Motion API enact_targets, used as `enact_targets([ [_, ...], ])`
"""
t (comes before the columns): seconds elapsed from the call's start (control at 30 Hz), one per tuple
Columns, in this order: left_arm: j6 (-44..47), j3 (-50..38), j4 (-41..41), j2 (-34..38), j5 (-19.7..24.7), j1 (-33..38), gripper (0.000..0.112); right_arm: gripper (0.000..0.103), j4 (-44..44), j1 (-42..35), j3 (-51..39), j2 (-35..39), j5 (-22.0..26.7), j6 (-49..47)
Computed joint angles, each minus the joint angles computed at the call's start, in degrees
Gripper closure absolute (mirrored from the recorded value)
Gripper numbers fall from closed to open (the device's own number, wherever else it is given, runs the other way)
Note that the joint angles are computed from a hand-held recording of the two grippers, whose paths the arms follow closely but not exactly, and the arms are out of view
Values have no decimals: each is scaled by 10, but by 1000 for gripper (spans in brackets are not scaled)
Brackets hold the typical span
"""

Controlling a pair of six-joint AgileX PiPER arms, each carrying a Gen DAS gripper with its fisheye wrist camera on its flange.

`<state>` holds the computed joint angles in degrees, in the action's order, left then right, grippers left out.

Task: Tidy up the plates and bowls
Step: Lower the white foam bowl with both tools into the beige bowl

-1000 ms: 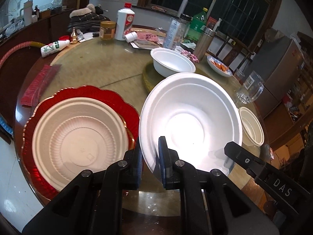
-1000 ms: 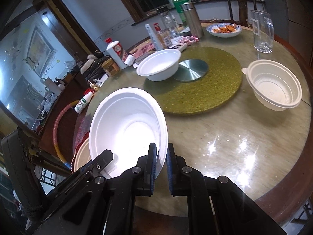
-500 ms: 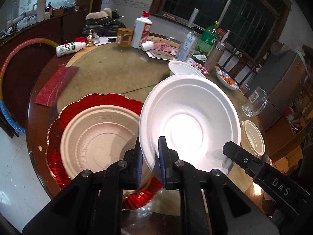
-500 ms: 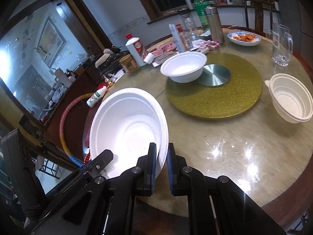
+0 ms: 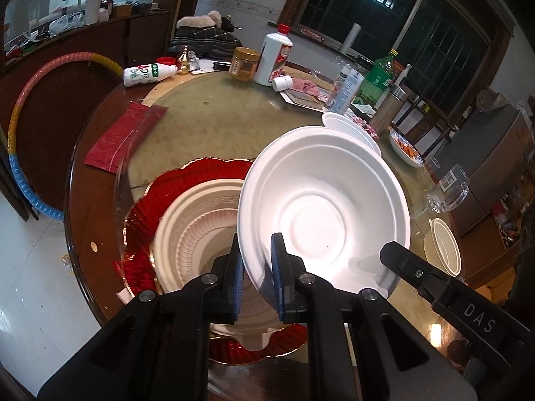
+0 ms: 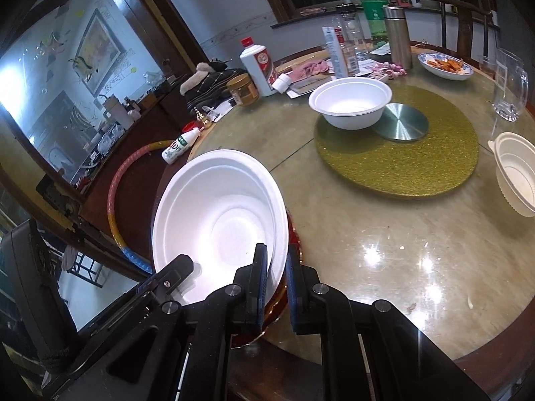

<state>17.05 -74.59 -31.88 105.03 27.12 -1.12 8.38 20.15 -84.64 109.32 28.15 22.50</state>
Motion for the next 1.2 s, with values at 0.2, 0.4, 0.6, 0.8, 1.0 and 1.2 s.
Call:
enact_targets([
  [0.2,22,11,-13,-10,-8,18,100,92,1,13,-32,23,11,-1],
  [0.4,16,14,0,-3,-14,27,100,91,13,21,-62,48,22,-11],
  [0.6,3,15,19,4,-15,31,100,91,38,21,-76,69,28,-31],
  [0.8,-5,17,31,6,-19,32,100,91,51,22,-83,78,32,-43],
  [1.0,-8,17,38,11,-20,34,100,90,57,24,-88,88,37,-49],
  [1.2,-1,24,34,8,-22,39,100,90,55,31,-92,91,39,-46],
])
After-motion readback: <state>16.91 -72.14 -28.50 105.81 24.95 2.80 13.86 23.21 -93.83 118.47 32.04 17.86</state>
